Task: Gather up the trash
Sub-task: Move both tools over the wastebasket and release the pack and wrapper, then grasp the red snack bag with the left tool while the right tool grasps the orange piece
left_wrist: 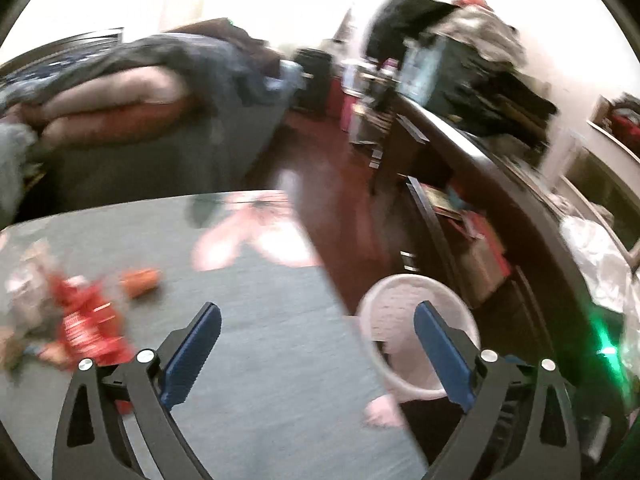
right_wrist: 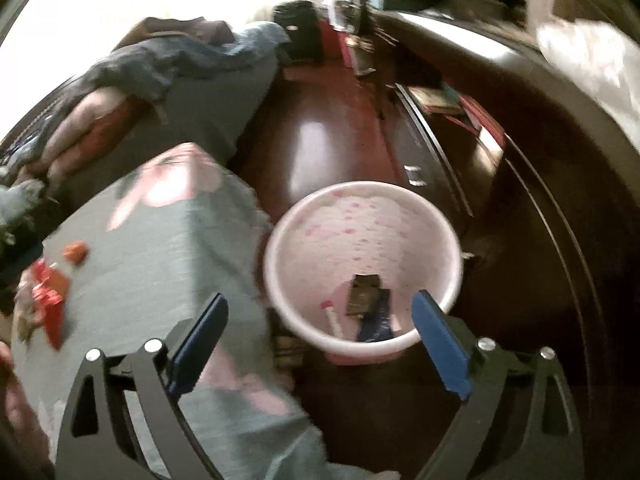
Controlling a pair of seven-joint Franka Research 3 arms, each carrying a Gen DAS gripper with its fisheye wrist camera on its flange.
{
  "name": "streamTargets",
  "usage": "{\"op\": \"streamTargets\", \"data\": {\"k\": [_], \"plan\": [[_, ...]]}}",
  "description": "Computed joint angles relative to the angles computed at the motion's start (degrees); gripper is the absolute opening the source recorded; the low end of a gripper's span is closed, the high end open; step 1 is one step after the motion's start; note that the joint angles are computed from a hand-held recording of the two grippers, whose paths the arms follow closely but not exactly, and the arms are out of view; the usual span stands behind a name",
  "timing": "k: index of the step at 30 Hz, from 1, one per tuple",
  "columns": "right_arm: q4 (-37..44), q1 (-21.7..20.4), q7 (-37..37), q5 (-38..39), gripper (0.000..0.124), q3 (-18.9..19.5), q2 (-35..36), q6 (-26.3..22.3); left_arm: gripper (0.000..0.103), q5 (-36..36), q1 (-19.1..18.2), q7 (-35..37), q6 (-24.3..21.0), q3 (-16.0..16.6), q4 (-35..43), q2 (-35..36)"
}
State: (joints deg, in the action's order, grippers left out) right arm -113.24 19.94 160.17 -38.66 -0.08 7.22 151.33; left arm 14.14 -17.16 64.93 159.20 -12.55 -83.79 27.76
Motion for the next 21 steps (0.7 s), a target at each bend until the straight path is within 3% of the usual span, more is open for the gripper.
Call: {"op": "streamTargets", "data": {"k": [2,5,8,12,15,21], "plan": [[1.24,0.77,-1.13,-0.03,0.094,0.71,0.33,-0.26,0.099,3.25,-1.92,-7.91,0.5,4.75,-4.85,-3.72],[3.21,2.16,-3.69,0.91,0.095,1.67,1.43,-0.2,0.099,9.34,-3.44,-19.72,-1.15,9.3,-9.36,-7.31],[4.55,3.54,-5.65,2.18,0.095,1.82,2.46,-0.21,0.099,14.68,-3.88,-29.97,-5.04,11.79,-11.19,-9.1],[6.0,5.21,-7.29,3.35,0.095,1.6,3.42,-0.63,0.099,14.39,-1.1,-34.23,-11.35,10.32,-10.39,-8.44],[6.78,6.16,-7.85,3.56,0.095,1.22,3.76,-1.06,0.099,11.66,2.11,-34.24,-11.51,7.69,-9.04,-6.36],[8.01,6.99,-8.54,3.86,0.095,0.81,4.28,-1.23,0.099,9.7,3.05,-30.71,-15.83,5.63,-0.96,0.03]]}}
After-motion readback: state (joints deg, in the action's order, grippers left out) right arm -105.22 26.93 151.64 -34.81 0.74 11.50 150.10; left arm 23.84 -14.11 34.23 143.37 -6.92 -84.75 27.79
